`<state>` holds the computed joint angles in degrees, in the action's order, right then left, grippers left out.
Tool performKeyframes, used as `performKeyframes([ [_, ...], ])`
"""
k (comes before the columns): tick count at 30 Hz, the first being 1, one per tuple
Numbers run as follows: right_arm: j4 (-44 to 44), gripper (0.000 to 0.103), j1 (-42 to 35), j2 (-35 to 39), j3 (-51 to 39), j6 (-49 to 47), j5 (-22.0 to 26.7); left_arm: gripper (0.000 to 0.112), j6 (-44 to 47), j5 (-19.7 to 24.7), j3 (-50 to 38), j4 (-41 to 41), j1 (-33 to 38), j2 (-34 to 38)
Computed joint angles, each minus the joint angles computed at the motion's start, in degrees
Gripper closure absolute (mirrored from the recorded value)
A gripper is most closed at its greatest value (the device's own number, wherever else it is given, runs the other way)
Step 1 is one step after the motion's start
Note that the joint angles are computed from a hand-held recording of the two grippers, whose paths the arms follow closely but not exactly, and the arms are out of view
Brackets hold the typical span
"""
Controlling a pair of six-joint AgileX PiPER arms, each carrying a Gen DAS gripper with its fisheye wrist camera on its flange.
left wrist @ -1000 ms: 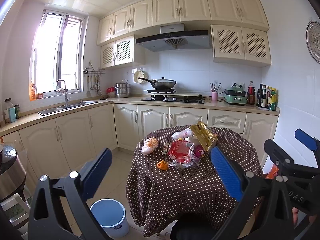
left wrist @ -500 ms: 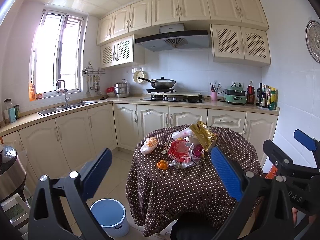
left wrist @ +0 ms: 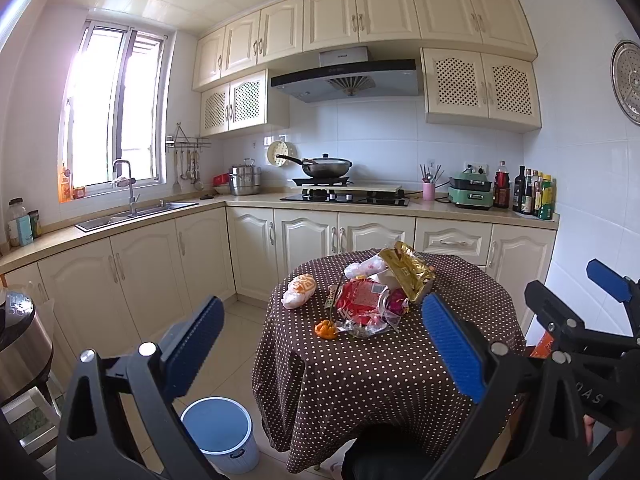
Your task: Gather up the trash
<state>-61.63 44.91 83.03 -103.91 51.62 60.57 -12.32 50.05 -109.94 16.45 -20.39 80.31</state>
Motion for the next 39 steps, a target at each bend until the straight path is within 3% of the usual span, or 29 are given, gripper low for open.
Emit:
performKeyframes([
  [39, 2.99, 0.007, -1.43, 1.3, -2.1, -2.43, -0.99, 0.015, 3.48, 0.41, -0.08, -4.4, 4.29, -0.25],
])
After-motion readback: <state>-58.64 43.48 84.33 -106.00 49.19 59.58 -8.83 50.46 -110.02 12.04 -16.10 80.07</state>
